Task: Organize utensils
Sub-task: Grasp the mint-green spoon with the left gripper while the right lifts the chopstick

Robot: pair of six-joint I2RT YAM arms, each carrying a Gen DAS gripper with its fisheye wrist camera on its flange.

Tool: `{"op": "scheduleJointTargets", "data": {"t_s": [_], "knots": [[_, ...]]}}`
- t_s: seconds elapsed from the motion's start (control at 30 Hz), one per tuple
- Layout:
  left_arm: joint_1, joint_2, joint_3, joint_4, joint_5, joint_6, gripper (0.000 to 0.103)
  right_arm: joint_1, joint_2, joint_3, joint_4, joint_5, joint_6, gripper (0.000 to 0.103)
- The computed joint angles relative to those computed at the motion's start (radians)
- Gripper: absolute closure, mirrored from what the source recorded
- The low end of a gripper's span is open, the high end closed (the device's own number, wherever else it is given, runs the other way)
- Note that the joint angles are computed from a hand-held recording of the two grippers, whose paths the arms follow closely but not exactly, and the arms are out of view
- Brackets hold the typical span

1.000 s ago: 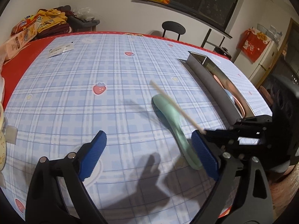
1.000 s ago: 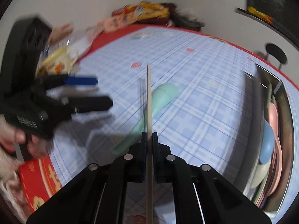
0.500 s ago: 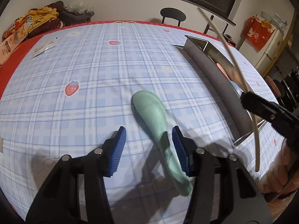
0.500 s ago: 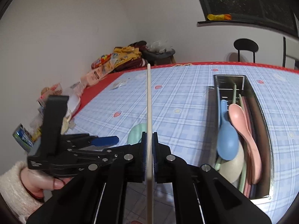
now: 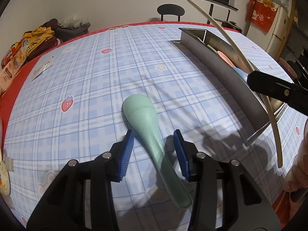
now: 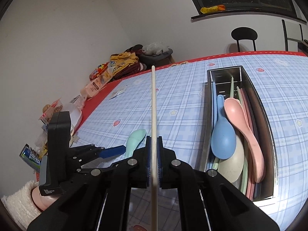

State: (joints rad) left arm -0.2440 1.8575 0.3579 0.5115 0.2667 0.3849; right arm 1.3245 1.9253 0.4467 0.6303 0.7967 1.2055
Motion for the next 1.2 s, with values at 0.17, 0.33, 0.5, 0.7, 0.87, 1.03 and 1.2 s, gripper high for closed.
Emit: {"op": "scheduleJointTargets", "data": {"t_s": [0.17,0.33,0.5,0.7,0.87,1.03,1.2], "knots": [[0.02,-0.003,-0.005,0.003,0.022,-0.007,0.071,-0.006,0.004,-0.001,0.008,-0.007,-0.003,0.097],[0.036,-0.008,-0.019,0.003,0.068,0.015,0.082,-0.012,0.018,0.01,0.005,-0.02,-0.005,0.097],[0.002,-0.016,-0.054,0.033,0.077,0.056,0.082,-0.014,0.02,0.011,0.005,-0.023,-0.003,0.097],[-0.06,-0.011,-0.101,0.123,0.021,0.074,0.082,-0.014,0.019,0.006,0.01,-0.023,0.002,0.097],[-0.061,-0.005,-0.09,0.116,0.012,0.075,0.081,-0.014,0.018,0.007,0.008,-0.022,0.003,0.097],[-0.071,-0.005,-0.105,0.153,-0.007,0.07,0.082,-0.014,0.01,0.001,0.005,-0.016,0.009,0.097],[0.082,-0.056,-0.06,0.014,0.183,0.057,0.083,-0.014,-0.002,-0.019,0.017,-0.006,0.022,0.097]]}}
